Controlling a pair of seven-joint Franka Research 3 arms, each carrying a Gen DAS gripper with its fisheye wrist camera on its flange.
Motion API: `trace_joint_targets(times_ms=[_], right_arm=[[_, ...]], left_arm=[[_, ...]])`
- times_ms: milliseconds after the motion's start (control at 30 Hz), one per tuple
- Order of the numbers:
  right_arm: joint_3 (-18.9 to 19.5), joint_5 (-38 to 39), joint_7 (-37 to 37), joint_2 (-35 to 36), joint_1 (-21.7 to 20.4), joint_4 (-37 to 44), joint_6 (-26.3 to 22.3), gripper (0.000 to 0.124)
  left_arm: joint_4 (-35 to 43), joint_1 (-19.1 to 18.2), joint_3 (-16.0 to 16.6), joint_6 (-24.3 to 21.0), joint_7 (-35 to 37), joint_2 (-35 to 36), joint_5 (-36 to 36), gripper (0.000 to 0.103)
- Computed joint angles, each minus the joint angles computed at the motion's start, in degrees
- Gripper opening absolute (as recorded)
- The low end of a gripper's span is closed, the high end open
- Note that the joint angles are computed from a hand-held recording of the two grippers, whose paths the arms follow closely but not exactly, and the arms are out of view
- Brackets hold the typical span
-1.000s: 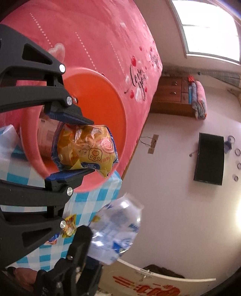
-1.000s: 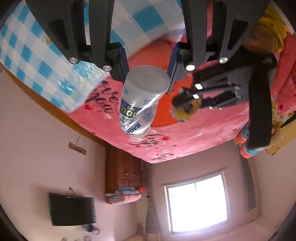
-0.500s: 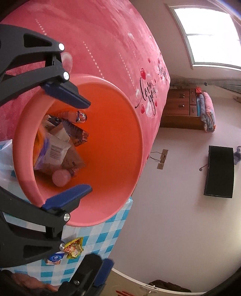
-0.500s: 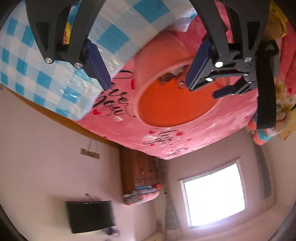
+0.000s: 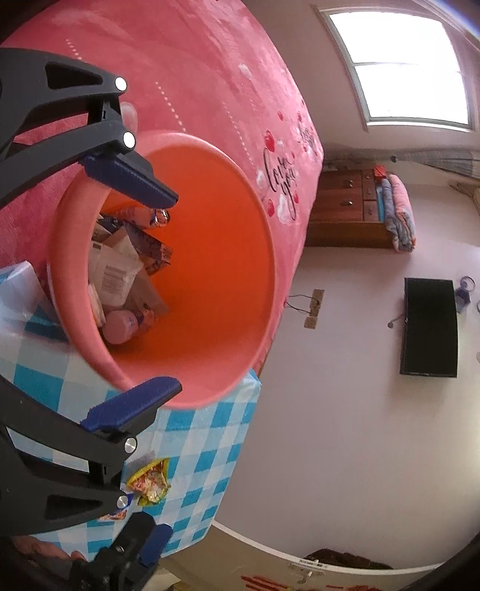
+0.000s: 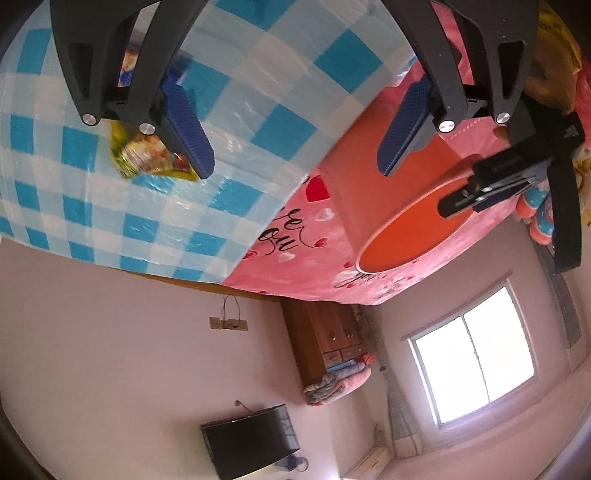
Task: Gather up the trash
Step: 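Move both grippers back over the table toward the snack wrapper and tissue pack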
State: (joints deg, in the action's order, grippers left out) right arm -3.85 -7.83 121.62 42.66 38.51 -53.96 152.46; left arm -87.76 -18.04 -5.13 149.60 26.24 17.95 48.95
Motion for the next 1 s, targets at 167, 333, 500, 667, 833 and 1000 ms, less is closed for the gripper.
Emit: trace_joint_targets(times_ms=[167,333,500,667,833,1000], right_arm=[[-3.68,-3.6,5.79,-7.09,1.9,-13.79,8.85,0.096],[-5.73,-6.03,9.5,-10.92,2.68,-20.88,12.81,0.098],[-8.68,-9.17,14.39,-14.13,4.21,-26.82,15.5,0.098],[-10.45,-12.55,19.44,-16.57,4.98,-30.76,15.59,0.098],[-10.45,-15.45,23.8,-18.71,4.06,-34.14,16.83,0.098],[-11.93,-19.76,28.77,-20.44,4.5,-36.49,16.6,0.098]], left_arm=[[0.87,-1.04,-0.04,0.82,-0.42,0.37,1.38,0.093],[2.24,-2.09,-0.38,0.85,0.39,1.24,1.62,0.093],[4.22,-3.28,-0.88,1.42,3.15,2.87,0.34,0.093],[6.9,-5.02,-1.02,0.06,6.56,4.99,-1.14,0.093],[9.22,-5.79,-1.48,-0.68,9.73,7.03,-5.27,0.093],[10.82,-8.08,-0.21,-1.64,10.23,8.24,-3.81,0.093]])
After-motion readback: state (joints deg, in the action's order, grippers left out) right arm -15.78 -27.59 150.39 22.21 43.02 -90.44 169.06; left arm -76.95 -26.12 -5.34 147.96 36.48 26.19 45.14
